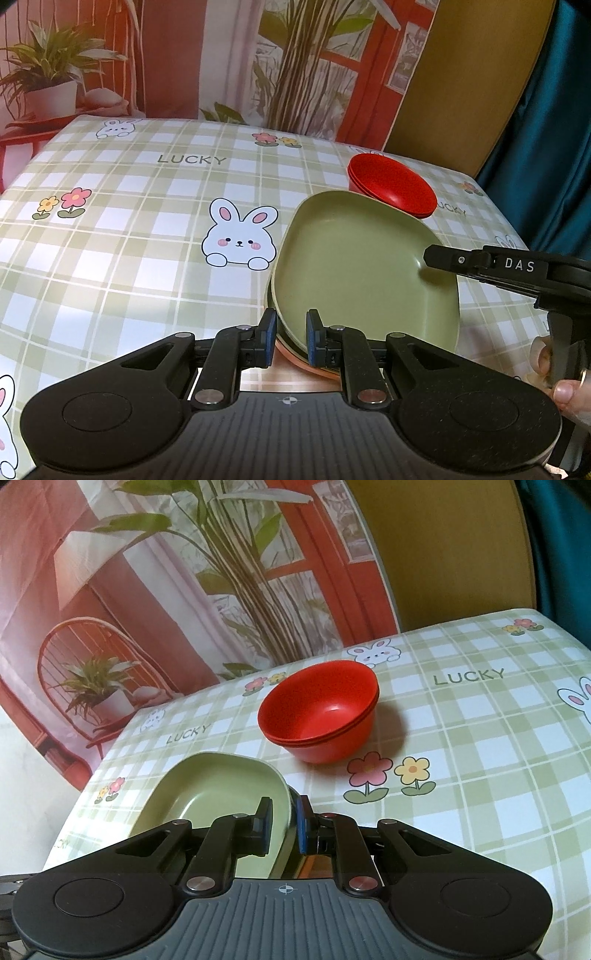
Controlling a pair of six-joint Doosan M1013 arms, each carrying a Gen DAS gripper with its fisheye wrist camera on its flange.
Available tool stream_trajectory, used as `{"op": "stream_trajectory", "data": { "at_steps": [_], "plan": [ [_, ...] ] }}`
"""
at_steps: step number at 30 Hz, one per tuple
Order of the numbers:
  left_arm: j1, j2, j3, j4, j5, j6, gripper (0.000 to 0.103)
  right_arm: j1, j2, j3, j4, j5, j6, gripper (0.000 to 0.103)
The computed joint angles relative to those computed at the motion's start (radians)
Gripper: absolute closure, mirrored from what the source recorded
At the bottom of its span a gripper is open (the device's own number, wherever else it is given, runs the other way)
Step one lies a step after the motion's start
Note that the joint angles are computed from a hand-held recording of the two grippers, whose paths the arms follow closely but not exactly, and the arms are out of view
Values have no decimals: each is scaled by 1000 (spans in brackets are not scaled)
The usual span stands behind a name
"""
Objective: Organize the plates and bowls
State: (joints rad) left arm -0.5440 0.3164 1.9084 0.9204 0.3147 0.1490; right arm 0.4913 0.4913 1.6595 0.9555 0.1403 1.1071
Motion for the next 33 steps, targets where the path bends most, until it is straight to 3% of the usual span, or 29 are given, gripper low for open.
{"op": "stream_trajectory", "data": {
  "at_steps": [4, 9, 14, 19, 23, 25, 28, 33],
  "plan": [
    [1, 1, -1, -16, -5, 12, 78, 2, 2, 1, -10, -6, 3, 89],
    [0, 2, 2, -14, -6, 4, 77, 5, 1, 2, -81, -18, 64, 89],
    [0, 2, 3, -11, -4, -7, 77, 3, -2, 8, -17, -28, 0, 87],
    [2, 1, 5, -17, -5, -7, 77, 7, -7, 16, -36, -46, 8, 81],
    [1, 1, 6, -11, -3, -22, 77, 4, -16, 32, 65, -64, -96, 81],
    [1, 1, 6, -7, -2, -32, 77, 2, -20, 41, 47, -66, -74, 83],
    [2, 3, 6, -17, -2, -32, 77, -3, -22, 50, 150, -51, -157, 85],
    [2, 7, 5, -30, -5, -28, 76, -9, -14, 51, 209, -30, -188, 86]
  ]
}}
